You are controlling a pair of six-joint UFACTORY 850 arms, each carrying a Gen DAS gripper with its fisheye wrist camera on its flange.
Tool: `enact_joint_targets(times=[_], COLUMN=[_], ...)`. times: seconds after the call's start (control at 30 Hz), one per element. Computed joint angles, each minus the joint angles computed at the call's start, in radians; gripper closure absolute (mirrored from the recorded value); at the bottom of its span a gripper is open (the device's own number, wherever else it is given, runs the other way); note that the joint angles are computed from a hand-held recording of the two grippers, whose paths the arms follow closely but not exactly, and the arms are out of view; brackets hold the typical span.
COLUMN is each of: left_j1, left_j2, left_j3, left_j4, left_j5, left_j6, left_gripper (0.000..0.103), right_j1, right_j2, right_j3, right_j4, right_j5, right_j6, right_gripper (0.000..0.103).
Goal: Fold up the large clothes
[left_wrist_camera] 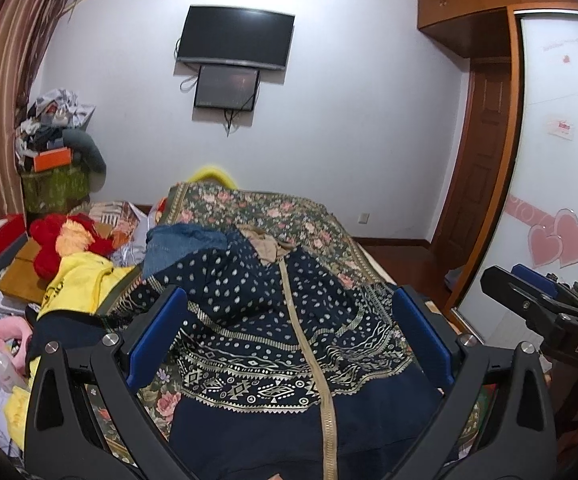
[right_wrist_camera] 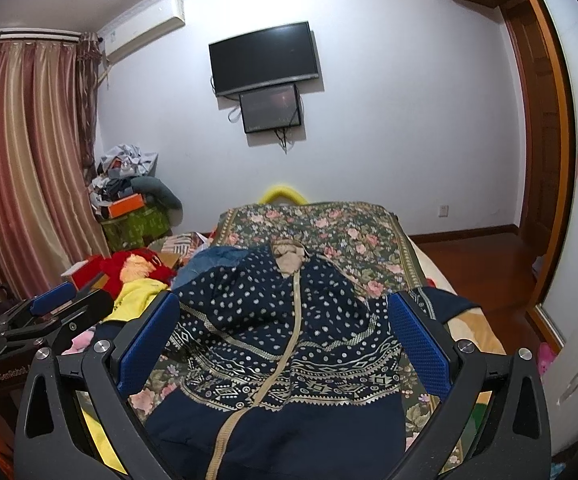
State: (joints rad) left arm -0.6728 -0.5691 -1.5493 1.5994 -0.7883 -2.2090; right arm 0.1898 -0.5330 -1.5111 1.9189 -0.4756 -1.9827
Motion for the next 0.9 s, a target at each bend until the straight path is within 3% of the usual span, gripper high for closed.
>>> enact_joint_targets(times=[0.23,0.5,0.63,0.8,0.9], left_j1=[0.069,0.158,0.195,0.246,0.289], left_j2=[-0.015,-0.059,-0.082,-0.089,-0.078], left_j3=[0.006,0.011,0.015,0.047,0.096], left_j4=[-0.065,-0.207,-0.302,-0.430,-0.474], left_j5=[0.070,0.092,0.055,0.044,0.101], left_j6=[-0.033,0.019,0.073,0.099,0.080], left_gripper=[0.000,0.000,0.000,0.000,0.000], right_j1=[0.010,0.027,0.036,0.050,0.054], right_j2=[-0.101,-0.245,-0.333,-0.425,-0.477], right_j3=[-0.131,-0.325,-0.456,-0.587,-0.666], right_j4=[-0.218,-0.647,-0.958,-1.168,-1.238], right_j5=[0.056,0.106,0.083,0.035,-0.014], right_j6=[0.243,0.701,1.017,1.217,1.294], right_gripper=[0.000,0.000,0.000,0.000,0.000])
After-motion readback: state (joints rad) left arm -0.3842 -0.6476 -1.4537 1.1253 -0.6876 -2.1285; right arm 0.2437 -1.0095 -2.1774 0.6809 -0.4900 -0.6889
